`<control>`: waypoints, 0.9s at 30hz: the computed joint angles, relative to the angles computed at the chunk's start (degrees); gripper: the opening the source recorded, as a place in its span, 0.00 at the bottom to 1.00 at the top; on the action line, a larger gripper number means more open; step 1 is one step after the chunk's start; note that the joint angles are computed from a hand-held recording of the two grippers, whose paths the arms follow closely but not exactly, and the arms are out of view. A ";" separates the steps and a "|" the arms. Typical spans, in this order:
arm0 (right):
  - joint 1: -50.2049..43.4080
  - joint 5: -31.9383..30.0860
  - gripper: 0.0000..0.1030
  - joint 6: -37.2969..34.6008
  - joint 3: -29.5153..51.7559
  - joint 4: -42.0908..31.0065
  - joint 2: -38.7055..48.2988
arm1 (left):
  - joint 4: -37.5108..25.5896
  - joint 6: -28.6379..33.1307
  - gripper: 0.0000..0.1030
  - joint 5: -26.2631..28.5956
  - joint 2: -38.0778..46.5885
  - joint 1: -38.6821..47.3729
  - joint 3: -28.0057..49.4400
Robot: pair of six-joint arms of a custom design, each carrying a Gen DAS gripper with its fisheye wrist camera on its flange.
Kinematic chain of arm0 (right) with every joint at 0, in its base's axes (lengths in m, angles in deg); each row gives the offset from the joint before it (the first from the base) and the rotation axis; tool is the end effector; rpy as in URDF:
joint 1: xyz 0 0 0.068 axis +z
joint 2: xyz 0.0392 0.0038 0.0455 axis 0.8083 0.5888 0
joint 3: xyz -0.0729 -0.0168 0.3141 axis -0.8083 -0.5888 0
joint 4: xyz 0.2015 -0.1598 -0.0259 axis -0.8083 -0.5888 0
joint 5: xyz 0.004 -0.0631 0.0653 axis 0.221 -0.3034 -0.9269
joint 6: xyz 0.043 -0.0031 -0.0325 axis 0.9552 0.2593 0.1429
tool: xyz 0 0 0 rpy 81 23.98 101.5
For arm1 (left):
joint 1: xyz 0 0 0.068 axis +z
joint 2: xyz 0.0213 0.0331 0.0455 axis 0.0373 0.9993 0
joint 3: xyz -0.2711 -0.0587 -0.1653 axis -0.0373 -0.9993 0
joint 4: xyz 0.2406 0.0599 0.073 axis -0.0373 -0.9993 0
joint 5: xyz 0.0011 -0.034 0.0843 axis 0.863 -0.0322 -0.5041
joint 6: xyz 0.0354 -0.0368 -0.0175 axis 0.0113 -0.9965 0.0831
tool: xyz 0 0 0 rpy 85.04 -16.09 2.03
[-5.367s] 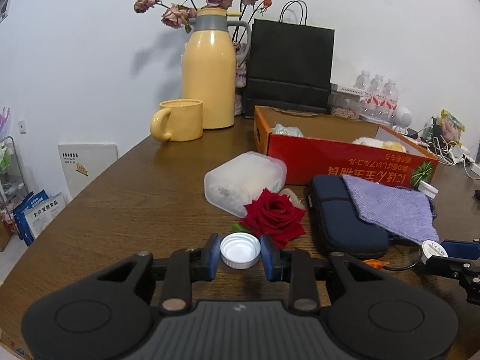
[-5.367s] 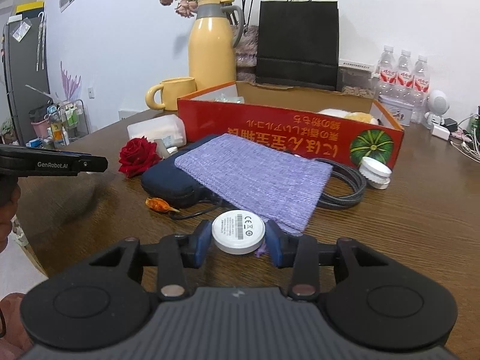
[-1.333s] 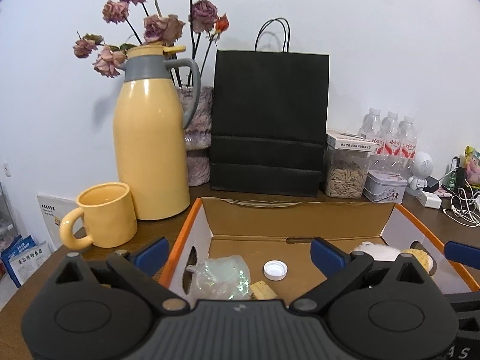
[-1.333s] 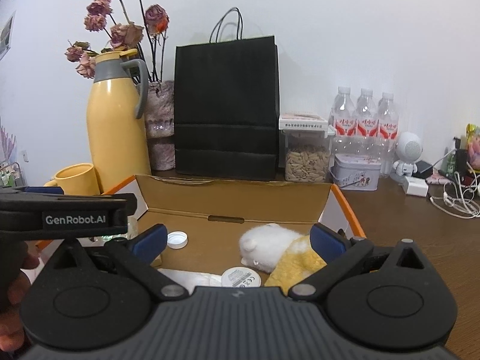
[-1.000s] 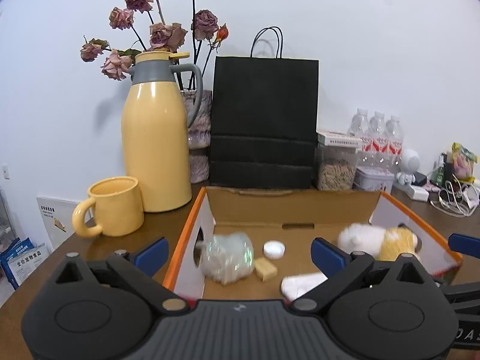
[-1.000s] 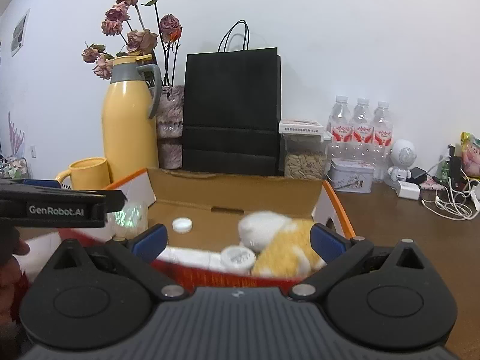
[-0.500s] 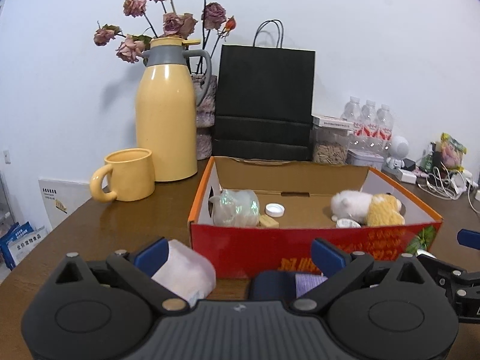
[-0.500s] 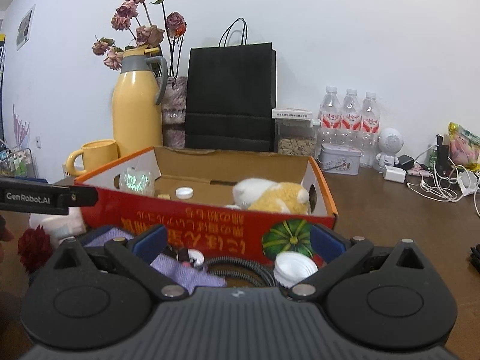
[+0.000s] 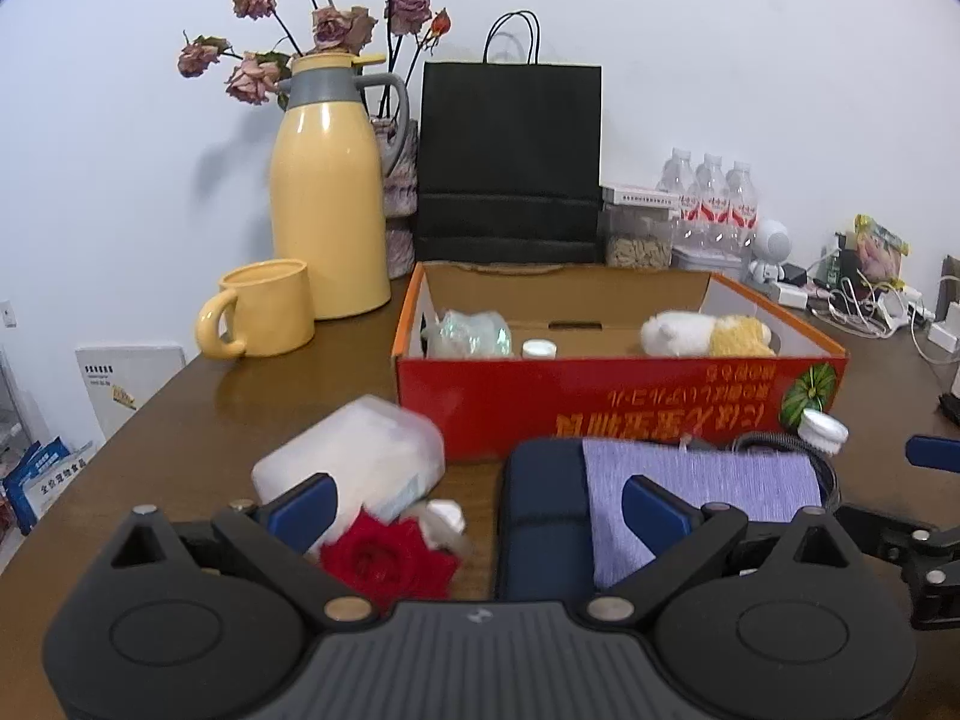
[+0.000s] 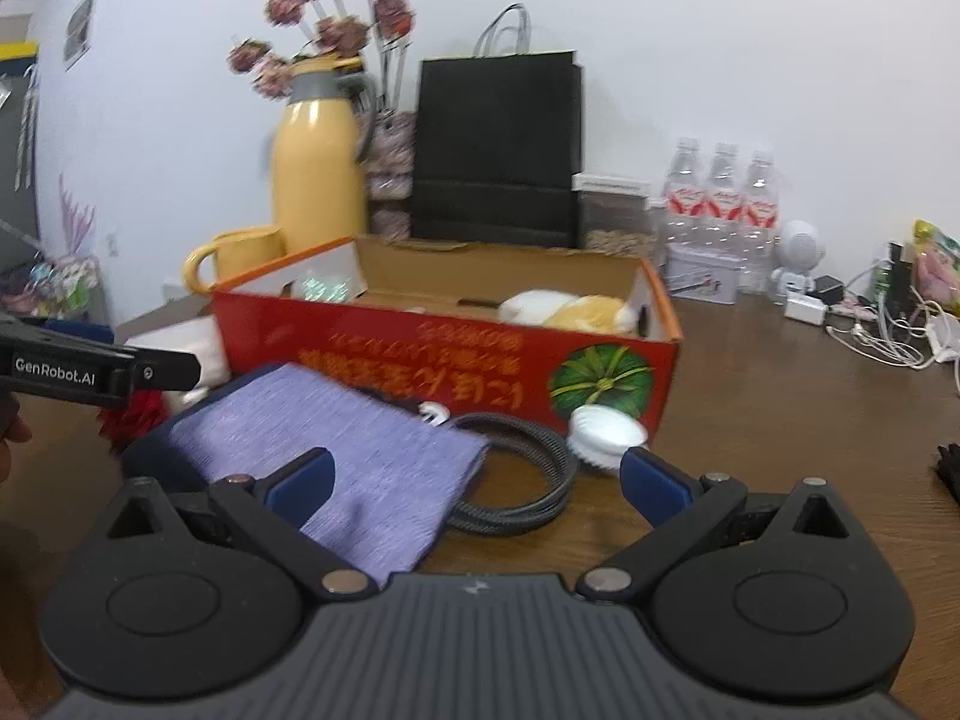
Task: Organize objects
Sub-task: 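Withdraw both tools from the box toward the red rose and purple cloth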
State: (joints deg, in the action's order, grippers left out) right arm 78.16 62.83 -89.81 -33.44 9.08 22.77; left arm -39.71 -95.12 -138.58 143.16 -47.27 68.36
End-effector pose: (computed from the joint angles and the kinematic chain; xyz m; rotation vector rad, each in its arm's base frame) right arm 0.2997 0.1381 0.1477 -0.5368 1.9482 0.3142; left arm 0.2324 -0.2269 0.1186 -0.3173 2.0518 0.1957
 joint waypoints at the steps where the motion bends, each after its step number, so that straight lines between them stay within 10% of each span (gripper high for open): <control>1: 0.62 0.14 1.00 -0.35 0.05 -0.54 -0.05 | -0.82 -0.88 0.98 -0.02 -0.13 -0.36 -0.25; 21: 6.28 -0.40 1.00 -0.11 14.31 -19.59 4.84 | -7.86 -10.74 0.98 -1.72 -3.31 -3.02 -4.47; 27: 6.19 1.80 0.71 0.77 13.36 -18.11 4.56 | -7.07 -10.56 0.98 -0.29 -2.02 0.21 -4.54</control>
State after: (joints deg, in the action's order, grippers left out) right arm 84.35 64.63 -89.04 -20.08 -9.03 27.33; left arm -46.78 -105.68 -138.87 141.14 -47.06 63.82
